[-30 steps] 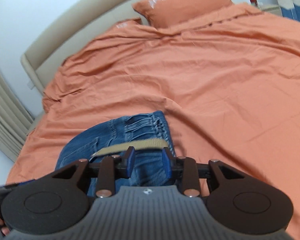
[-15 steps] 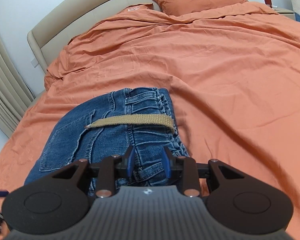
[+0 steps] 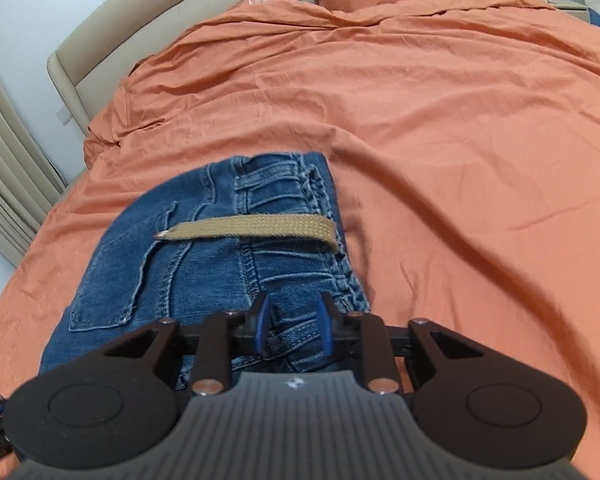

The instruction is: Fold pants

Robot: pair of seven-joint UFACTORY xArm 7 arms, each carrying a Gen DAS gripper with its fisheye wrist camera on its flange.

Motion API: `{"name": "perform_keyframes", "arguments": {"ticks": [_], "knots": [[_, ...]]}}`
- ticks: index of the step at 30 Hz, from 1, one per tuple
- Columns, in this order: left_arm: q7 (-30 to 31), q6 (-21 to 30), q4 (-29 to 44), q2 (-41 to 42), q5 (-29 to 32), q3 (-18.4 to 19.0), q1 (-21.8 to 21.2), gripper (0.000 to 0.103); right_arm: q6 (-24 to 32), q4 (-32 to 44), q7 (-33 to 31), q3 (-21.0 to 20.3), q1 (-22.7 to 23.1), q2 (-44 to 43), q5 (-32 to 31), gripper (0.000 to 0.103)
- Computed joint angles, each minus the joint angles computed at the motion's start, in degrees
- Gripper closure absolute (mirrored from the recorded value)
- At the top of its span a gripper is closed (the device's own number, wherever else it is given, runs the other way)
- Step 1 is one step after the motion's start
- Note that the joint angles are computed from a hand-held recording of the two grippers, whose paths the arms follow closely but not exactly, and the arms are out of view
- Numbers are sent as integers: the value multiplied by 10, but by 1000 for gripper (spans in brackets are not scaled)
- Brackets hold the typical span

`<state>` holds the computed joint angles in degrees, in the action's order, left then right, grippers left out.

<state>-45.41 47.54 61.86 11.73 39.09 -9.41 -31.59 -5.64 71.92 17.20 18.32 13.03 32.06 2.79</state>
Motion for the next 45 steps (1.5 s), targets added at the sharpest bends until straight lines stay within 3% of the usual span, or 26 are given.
{"name": "perform_keyframes", "arguments": {"ticks": [3,12,15,16,19,20,21,23,26,28,31,35,37,39,43,45], "knots": [[48,3,9,17,-31,-3,6,96,18,4,3,-27,20,0,-1,95],[102,3,14,3,-110,4,26,94,19,0,-13,-20,12,1,2,95],[115,29,25,-5,-130,-2,27,91,26,-7,-10,-22,14,-7,7,95],[120,42,31,-6,-134,-3,27,85,28,-10,-9,-24,15,-10,8,95],[124,75,42,-14,-146,-7,24,84,44,-18,-12,-8,0,-22,16,89],[111,71,35,-25,-137,-7,22,84,56,-21,-14,1,-9,-26,22,82],[98,62,28,-37,-131,-6,23,84,68,-26,-15,11,-20,-33,31,66],[69,29,10,-63,-131,-6,31,83,64,-43,-37,58,-66,-41,56,65],[2,-31,-7,-90,-129,-4,50,70,35,-70,-60,111,-117,-59,88,61],[-76,-66,-14,-97,-91,-3,60,63,14,-83,-65,142,-147,-68,94,52],[-179,-129,-23,-86,-59,3,77,63,-1,-83,-66,180,-184,-64,75,44],[-330,-170,-15,-57,35,24,80,61,0,-65,-51,145,-155,-62,51,43],[-391,-189,-10,-43,73,35,80,51,0,-54,-46,114,-128,-59,41,40],[-454,-213,-17,-39,115,46,78,47,5,-38,-44,93,-111,-51,32,35],[-544,-265,-27,-27,186,64,83,34,11,-5,-49,65,-87,-30,21,33],[-558,-300,-35,-22,191,70,93,30,13,14,-53,59,-81,-16,18,32]]}}
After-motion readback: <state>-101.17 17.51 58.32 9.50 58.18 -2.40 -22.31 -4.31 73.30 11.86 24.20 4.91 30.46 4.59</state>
